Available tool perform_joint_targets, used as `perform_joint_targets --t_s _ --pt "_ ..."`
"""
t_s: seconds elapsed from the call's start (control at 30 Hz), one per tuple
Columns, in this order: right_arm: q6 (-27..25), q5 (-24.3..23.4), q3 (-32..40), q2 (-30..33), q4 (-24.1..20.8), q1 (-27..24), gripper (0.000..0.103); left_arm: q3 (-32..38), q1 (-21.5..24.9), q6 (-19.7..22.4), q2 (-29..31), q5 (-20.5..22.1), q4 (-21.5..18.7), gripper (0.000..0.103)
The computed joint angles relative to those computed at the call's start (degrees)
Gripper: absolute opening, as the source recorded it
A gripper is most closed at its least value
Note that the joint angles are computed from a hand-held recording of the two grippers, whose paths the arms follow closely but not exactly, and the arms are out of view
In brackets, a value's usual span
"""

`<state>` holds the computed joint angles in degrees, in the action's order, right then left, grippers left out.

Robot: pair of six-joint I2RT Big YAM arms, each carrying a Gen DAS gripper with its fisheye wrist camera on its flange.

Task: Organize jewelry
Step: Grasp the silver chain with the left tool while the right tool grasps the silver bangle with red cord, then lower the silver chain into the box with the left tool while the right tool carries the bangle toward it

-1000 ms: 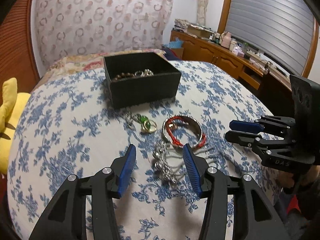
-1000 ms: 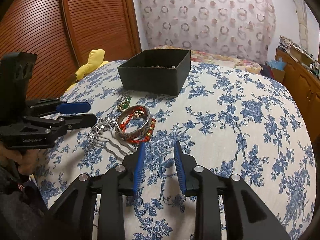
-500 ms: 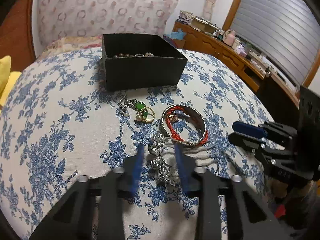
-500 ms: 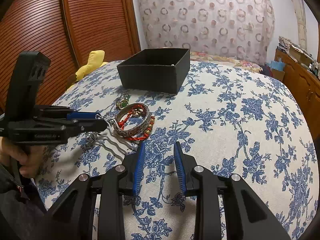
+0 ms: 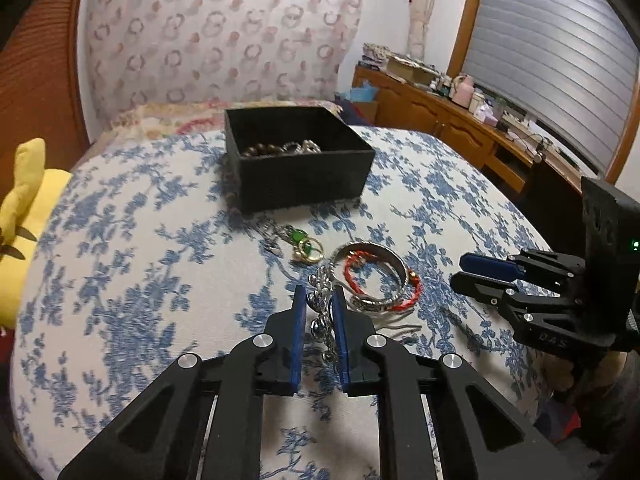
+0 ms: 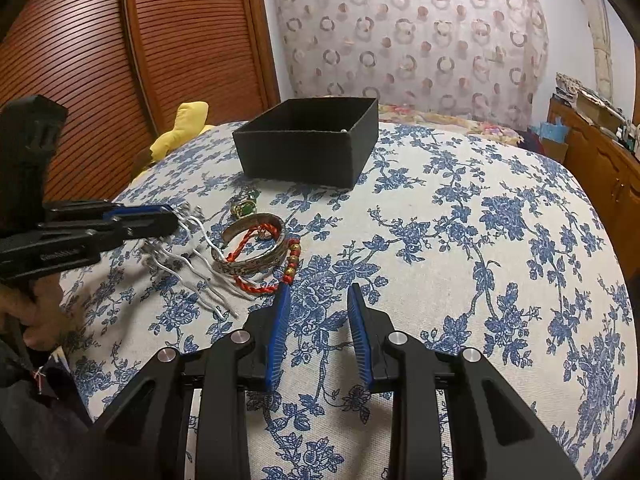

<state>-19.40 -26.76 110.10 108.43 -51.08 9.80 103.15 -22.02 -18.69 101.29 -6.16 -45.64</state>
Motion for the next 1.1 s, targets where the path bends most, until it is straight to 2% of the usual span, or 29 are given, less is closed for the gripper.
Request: perform_joint_targets --t_s 0.17,0.4,0.53,0.6,0.7,0.8,0.93,0.97,1.0,1.1 --pt "-0.1 1.0 1.0 0.4 -0.5 0.3 0.032 -1.4 0.3 0.5 -1.1 -1.0 1.0 0.011" --pt "-1.9 1.2 6.0 2.7 -4.3 2.2 0.032 -4.9 0.8 0.3 -3.6 -2.5 3.6 0.011" --pt "-2.9 1.3 11.1 5.2 -7.1 3.6 0.032 -6.4 1.3 -0.2 -4.7 -2.4 4.7 0.011" --pt "-3.8 1.8 15.0 7.5 -9.9 4.3 0.032 -7.0 1.5 -0.4 -5.2 -2.4 5.2 0.011" --pt "-4.6 4.0 18.9 10.2 -12.2 5.2 0.022 -7.7 1.8 -0.6 -5.7 -2.6 5.6 0.011" --pt "-4.7 5.9 21.8 12.2 -13.6 5.5 0.02 -8.7 2.2 -0.9 -6.5 -2.6 6.3 0.01" --pt "-4.7 6.6 25.7 14.8 -16.9 5.3 0.017 -9.7 2.5 -1.1 -7.2 -2.6 7.0 0.01" --pt "-4.7 6.1 26.3 15.1 -17.5 5.3 0.014 -9.8 2.6 -1.1 -7.3 -2.6 7.2 0.01" --pt "-4.7 5.5 26.8 15.3 -18.0 5.2 0.006 -10.0 2.7 -1.1 -7.4 -2.5 7.4 0.01" --pt "-5.6 5.4 26.0 14.7 -17.5 5.3 0.005 -9.9 2.6 -1.0 -7.4 -2.6 7.7 0.01"
